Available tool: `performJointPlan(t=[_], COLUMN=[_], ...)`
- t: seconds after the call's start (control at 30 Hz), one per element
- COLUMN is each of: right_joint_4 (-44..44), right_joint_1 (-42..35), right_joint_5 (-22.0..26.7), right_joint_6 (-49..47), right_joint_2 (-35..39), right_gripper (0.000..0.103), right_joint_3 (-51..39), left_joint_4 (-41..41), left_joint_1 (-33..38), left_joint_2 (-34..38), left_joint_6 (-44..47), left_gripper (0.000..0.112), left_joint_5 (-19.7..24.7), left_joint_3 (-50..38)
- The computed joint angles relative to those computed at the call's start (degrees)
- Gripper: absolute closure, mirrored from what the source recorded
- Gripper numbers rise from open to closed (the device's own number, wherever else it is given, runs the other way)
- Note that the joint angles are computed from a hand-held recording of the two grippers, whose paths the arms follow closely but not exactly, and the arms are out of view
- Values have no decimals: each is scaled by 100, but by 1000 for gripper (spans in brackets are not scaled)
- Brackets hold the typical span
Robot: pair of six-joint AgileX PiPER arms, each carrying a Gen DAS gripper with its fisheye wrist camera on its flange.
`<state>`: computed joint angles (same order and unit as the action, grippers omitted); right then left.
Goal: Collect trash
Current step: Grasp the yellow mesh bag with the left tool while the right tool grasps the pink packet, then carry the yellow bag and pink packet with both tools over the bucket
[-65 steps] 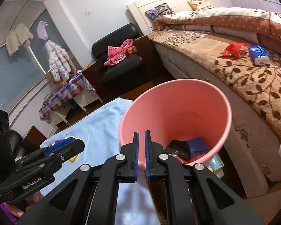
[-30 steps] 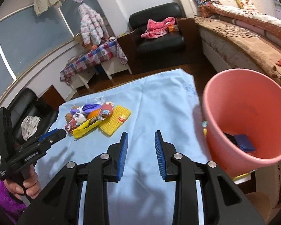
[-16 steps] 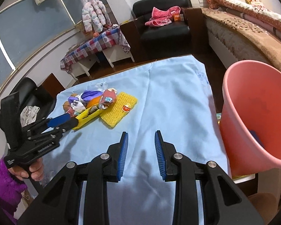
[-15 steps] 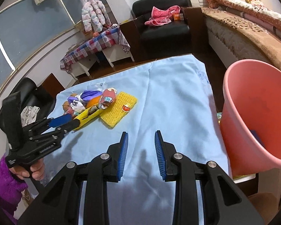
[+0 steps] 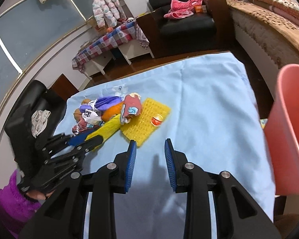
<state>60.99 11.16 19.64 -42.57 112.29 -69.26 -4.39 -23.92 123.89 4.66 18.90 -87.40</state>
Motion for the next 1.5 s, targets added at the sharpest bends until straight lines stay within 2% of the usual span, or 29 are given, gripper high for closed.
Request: performJointPlan(t=[0.17, 0.3, 0.37, 0.53, 0.67, 0.8, 0.87, 0.93, 1.1, 1.37, 1.5], right_joint_4=[-797, -566, -1010, -2028, -3204, -4196, -3978, -3704, -2284, 152, 1099], right_joint_1=[70, 122, 213, 410, 629, 765, 717, 662, 466, 214, 83], right_joint_5=[24, 46, 99, 303, 482, 473, 354, 239, -12, -183, -178], right_joint_6=[967, 712, 1094, 1967, 2800, 3620, 3406, 3160, 1874, -451, -1365], right_joint_2=[346, 365, 488, 881, 1274, 1467, 1403, 1292, 814, -193, -662], right_gripper=[73, 73, 73, 73, 73, 73, 75, 87, 88, 89, 89], right_joint_3=[-536, -785, -1130, -1906, -2523, -2665, -2445, -2212, -1394, 63, 648], left_joint_4=[-1559, -2479, -2878, -3392, -3672, -3713, -3830, -3884, -3855, -2970, -2585], left_joint_1=[134, 229, 305, 434, 473, 471, 452, 429, 319, -57, -223], left_joint_2=[-455, -747, -861, -1027, -1080, -1093, -1135, -1183, -1338, -1613, -1682], left_joint_6=[1257, 1904, 2123, 2373, 2538, 2524, 2614, 2640, 2550, 1517, 1072], left_gripper=[105, 107, 107, 107, 107, 107, 107, 107, 107, 107, 107], left_joint_5=[-235, -449, -523, -573, -565, -538, -562, -585, -668, -776, -788], left_joint_3=[642, 1098, 1261, 1490, 1611, 1619, 1678, 1735, 1864, 1887, 1852])
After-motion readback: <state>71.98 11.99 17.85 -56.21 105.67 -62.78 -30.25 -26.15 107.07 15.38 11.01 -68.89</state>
